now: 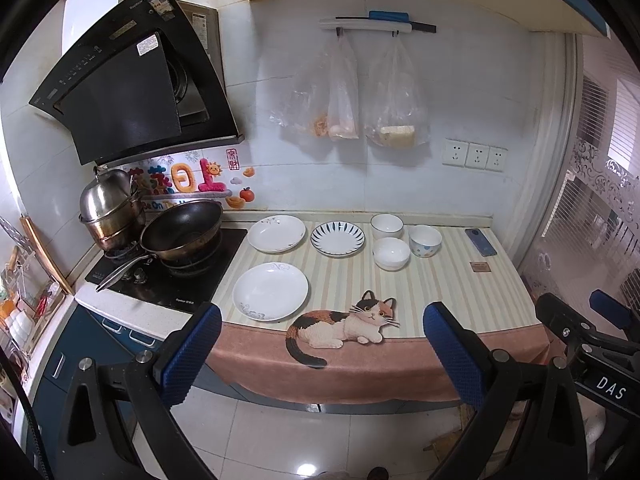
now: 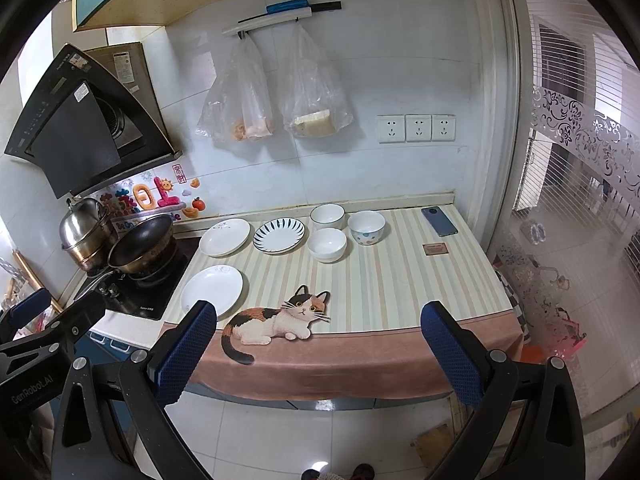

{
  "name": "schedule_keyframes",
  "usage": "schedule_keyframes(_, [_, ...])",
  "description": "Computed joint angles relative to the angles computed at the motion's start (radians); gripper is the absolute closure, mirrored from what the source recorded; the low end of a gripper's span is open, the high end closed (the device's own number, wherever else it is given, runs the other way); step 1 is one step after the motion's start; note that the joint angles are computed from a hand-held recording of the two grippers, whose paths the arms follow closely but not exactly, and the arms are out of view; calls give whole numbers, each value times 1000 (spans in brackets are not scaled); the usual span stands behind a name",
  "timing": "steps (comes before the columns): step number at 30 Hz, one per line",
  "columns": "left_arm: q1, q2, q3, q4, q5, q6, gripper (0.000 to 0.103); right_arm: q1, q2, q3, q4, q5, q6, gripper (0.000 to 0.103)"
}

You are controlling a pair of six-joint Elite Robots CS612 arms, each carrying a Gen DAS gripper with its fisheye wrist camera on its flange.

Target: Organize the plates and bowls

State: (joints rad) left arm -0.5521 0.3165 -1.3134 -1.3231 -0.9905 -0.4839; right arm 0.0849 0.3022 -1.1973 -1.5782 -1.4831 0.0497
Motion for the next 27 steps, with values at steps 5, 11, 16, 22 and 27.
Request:
schedule_keyframes(5, [1, -1, 5, -4, -1, 1, 0, 3, 4, -2, -6, 0, -2, 0])
schedule_keyframes(11, [0, -1, 5, -6, 0, 1, 0, 9, 7, -6, -10, -6, -9, 0])
schedule_keyframes(16, [0, 1, 3, -8, 1, 0, 0, 9, 6, -2, -12, -6, -7, 0])
schedule_keyframes(22, [3, 2, 10, -26, 3, 9, 0, 12, 4, 6, -24, -9, 2, 0])
schedule_keyframes(27, [5, 4, 5, -24, 2, 10, 0, 11, 5, 4, -23, -4, 6, 0])
